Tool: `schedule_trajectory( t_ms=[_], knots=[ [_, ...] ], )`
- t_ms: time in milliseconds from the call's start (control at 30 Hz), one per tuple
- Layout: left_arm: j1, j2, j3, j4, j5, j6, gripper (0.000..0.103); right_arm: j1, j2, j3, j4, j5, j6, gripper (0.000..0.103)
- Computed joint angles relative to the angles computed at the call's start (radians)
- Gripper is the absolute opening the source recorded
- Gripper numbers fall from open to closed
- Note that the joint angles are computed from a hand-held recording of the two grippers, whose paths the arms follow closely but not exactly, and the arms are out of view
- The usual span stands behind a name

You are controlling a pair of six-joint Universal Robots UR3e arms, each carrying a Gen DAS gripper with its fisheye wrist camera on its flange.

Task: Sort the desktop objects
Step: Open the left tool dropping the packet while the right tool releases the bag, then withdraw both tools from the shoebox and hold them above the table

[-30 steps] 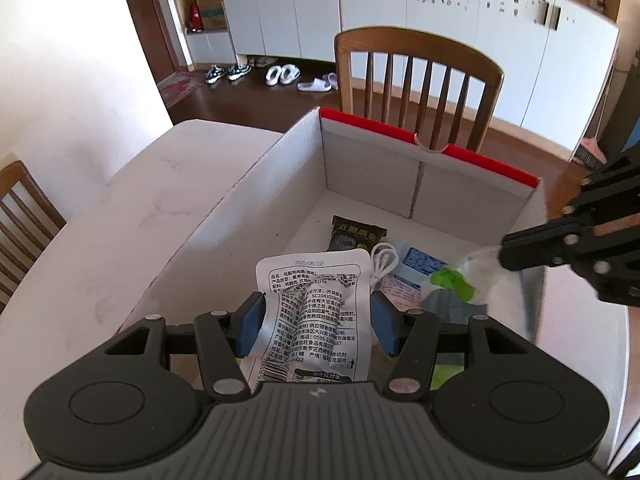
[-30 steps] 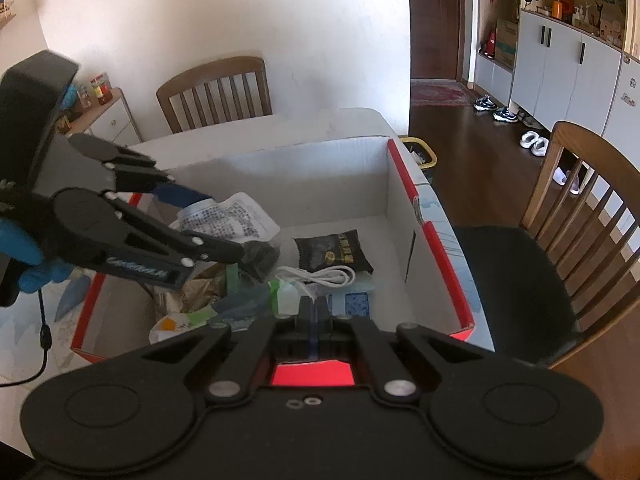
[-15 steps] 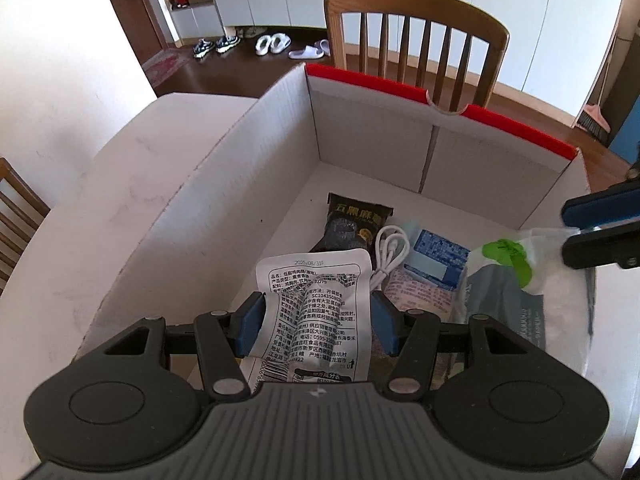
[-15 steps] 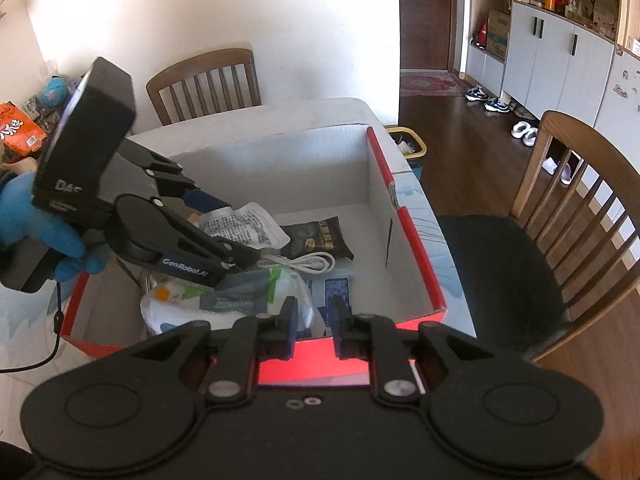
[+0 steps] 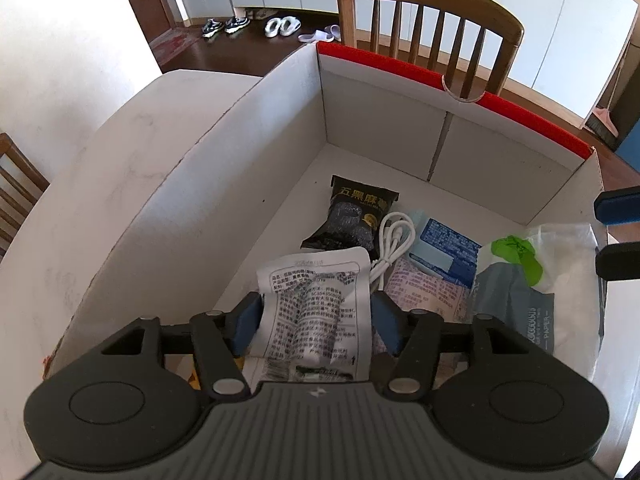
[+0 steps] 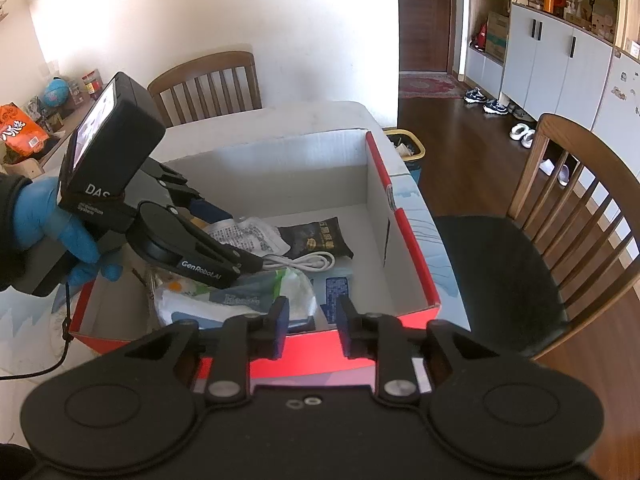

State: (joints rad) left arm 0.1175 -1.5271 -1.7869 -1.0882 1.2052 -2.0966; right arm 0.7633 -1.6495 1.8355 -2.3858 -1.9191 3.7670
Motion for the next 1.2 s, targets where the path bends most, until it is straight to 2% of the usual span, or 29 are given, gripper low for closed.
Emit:
schedule_trajectory(
  t_ms=[67, 233, 333, 600, 867, 933, 1067, 1200],
  knots=[
    [0.011, 0.016, -0.009, -0.003, -0.012, 0.004, 0.074, 0.003, -0.002, -0.002, 0.004, -0.003, 0.001, 0.030],
    [0.039, 0.057, -0.017, -0.034, -0.039, 0.010, 0.075, 0.017, 0.001, -0.019, 0.017, -0.018, 0.005, 0.035],
    [0.074, 0.094, -0.021, -0.076, -0.067, 0.030, 0.080, 0.029, 0.000, -0.032, 0.027, -0.032, 0.007, 0.040],
    [0.221, 0.217, -0.016, -0.264, -0.181, 0.111, 0.083, 0.065, -0.001, -0.072, 0.052, -0.057, 0.006, 0.051],
    [0.420, 0.375, -0.006, -0.556, -0.300, 0.267, 0.088, 0.111, 0.036, -0.134, 0.083, -0.078, 0.012, 0.056],
    [0.482, 0.420, 0.007, -0.664, -0.322, 0.334, 0.089, 0.119, 0.045, -0.150, 0.093, -0.078, 0.013, 0.057],
    [0.621, 0.496, 0.043, -0.906, -0.350, 0.502, 0.100, 0.140, 0.063, -0.180, 0.110, -0.085, 0.019, 0.058],
    [0.752, 0.547, 0.087, -1.117, -0.348, 0.641, 0.100, 0.159, 0.080, -0.209, 0.126, -0.090, 0.023, 0.061]
  ],
)
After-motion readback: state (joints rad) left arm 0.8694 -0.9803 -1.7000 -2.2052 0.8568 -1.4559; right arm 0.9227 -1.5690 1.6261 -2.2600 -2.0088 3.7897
